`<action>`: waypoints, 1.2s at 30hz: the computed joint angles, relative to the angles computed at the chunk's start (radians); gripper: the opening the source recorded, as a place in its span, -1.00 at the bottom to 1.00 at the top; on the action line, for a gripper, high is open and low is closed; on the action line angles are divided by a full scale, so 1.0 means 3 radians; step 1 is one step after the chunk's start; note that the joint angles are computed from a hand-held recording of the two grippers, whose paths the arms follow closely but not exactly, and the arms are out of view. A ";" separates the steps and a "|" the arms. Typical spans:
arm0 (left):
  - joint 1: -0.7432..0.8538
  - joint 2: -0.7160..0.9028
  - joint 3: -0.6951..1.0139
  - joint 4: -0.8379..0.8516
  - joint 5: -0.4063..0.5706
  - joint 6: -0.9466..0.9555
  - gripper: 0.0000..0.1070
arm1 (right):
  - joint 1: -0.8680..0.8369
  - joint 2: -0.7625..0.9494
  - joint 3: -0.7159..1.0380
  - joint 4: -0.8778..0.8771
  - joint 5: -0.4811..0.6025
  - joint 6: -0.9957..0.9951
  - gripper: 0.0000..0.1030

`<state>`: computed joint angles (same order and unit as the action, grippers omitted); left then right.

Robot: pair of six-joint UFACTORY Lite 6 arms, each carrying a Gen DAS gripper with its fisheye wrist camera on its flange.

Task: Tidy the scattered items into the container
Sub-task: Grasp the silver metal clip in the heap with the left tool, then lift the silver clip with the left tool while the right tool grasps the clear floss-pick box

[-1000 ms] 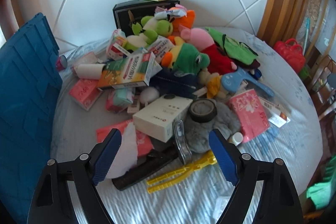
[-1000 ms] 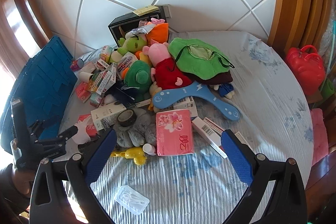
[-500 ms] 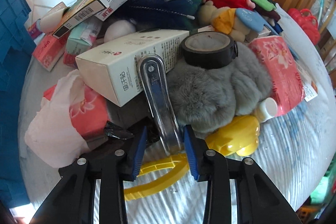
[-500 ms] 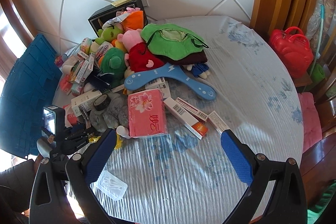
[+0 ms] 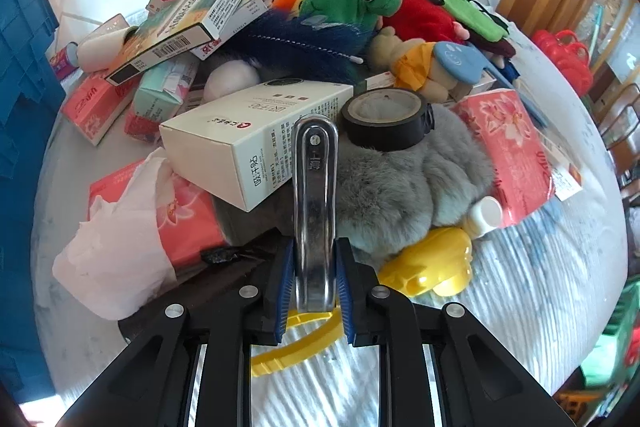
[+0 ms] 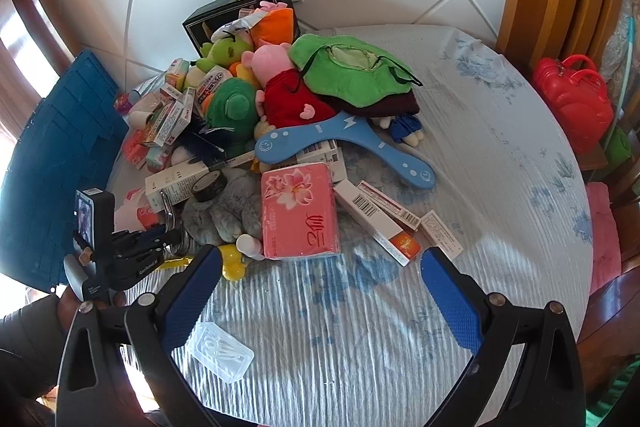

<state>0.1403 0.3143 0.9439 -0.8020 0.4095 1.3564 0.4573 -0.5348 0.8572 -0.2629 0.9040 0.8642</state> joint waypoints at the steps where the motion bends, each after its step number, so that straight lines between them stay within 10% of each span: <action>1: 0.0030 -0.0038 -0.0006 0.0001 0.0042 0.0017 -0.63 | 0.0032 0.0049 -0.0015 0.0007 -0.0049 -0.0002 0.96; 24: 0.0741 -0.0527 0.0067 0.0023 0.0728 0.0240 -0.63 | 0.1645 0.1912 -0.0208 -0.0680 -0.1812 0.0579 0.96; 36: 0.0962 -0.0489 0.0295 0.0056 0.0918 0.0284 -0.63 | 0.1978 0.2912 0.0381 -0.0762 -0.1658 0.0310 0.96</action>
